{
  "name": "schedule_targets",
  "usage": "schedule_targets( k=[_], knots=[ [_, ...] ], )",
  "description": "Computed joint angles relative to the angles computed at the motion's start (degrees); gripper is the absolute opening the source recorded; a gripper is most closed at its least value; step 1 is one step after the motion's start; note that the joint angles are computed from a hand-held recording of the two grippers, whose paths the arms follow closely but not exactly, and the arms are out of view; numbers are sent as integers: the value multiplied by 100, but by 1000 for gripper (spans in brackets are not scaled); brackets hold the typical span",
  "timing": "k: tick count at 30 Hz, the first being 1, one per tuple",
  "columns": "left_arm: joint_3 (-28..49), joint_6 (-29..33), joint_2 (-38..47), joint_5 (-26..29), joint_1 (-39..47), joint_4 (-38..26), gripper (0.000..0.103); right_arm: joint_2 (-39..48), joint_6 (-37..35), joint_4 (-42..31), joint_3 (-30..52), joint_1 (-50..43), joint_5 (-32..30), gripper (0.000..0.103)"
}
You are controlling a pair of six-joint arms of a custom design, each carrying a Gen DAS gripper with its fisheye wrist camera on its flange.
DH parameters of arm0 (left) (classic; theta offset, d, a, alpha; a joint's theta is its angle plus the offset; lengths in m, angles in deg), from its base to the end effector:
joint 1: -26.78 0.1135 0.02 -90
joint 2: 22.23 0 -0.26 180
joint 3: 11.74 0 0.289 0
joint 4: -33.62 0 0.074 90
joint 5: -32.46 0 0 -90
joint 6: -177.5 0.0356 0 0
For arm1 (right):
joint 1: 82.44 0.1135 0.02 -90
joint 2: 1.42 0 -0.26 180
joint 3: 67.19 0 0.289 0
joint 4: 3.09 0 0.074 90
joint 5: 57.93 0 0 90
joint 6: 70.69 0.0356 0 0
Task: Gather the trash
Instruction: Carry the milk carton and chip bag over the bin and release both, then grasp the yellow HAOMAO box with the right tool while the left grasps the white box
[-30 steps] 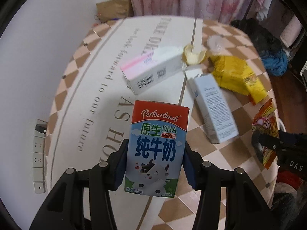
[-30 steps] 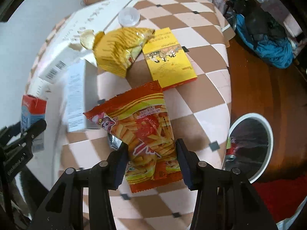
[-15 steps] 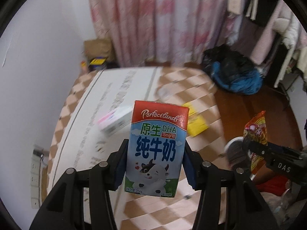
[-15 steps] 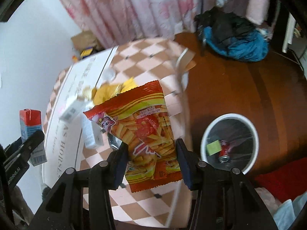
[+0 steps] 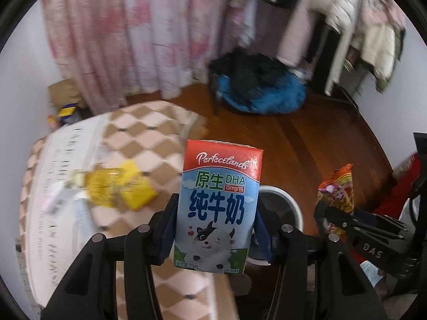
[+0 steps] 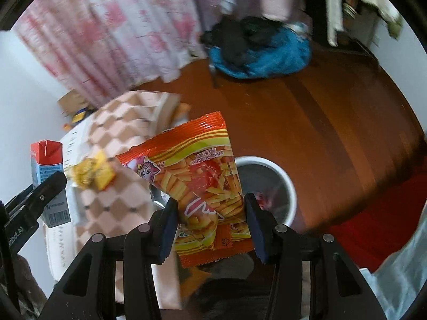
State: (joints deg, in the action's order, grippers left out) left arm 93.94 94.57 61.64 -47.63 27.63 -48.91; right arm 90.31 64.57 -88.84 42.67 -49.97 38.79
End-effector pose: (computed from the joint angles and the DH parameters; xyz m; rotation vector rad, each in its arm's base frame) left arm 0.3139 -0.0015 0.3843 0.2010 2.6080 -0.1790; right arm 0.2926 0.1812 0.3622 0.3389 2.7362 0.2162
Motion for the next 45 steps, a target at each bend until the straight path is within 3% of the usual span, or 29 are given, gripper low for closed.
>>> schedule_targets(
  k=[4, 10, 15, 20, 21, 23, 26, 29, 34, 36, 37, 45],
  knots=[
    [-446, -368, 320, -248, -888, 337, 48, -685, -136, 507, -1455, -691, -317, 50],
    [-644, -564, 1234, -191, -1447, 630, 48, -860, -339, 1287, -2867, -1454, -793, 50],
    [-189, -664, 2286, 364, -1511, 407, 49, -499, -340, 2060, -3565, -1787, -1173, 50],
    [243, -771, 2965, 486, -1516, 288, 51, 153, -309, 2697, -3867, -1984, -1536, 50],
    [289, -787, 3012, 479, -1502, 244, 55, 279, -316, 2809, -3908, -2005, -1600, 50],
    [289, -857, 3046, 468, -1498, 259, 91, 432, -360, 2927, -3950, -2057, -1670, 50],
    [209, -894, 3008, 404, -1491, 295, 93, 639, -394, 3127, -3962, -2086, -1748, 56],
    [53, -842, 2849, 185, -1465, 322, 93, 706, -377, 3289, -4028, -2129, -1867, 70],
    [-468, -743, 2367, -338, -1382, 740, 93, 626, -331, 3292, -4036, -2081, -1918, 86],
    [-601, -691, 2237, -535, -1363, 804, 93, 563, -348, 3117, -3980, -2051, -1836, 100],
    [-737, -681, 2088, -654, -1365, 854, 93, 546, -343, 2965, -3919, -2000, -1718, 102],
    [-1227, -596, 1414, -1002, -1392, 856, 93, 242, -391, 1618, -3326, -1503, -979, 103]
  ],
)
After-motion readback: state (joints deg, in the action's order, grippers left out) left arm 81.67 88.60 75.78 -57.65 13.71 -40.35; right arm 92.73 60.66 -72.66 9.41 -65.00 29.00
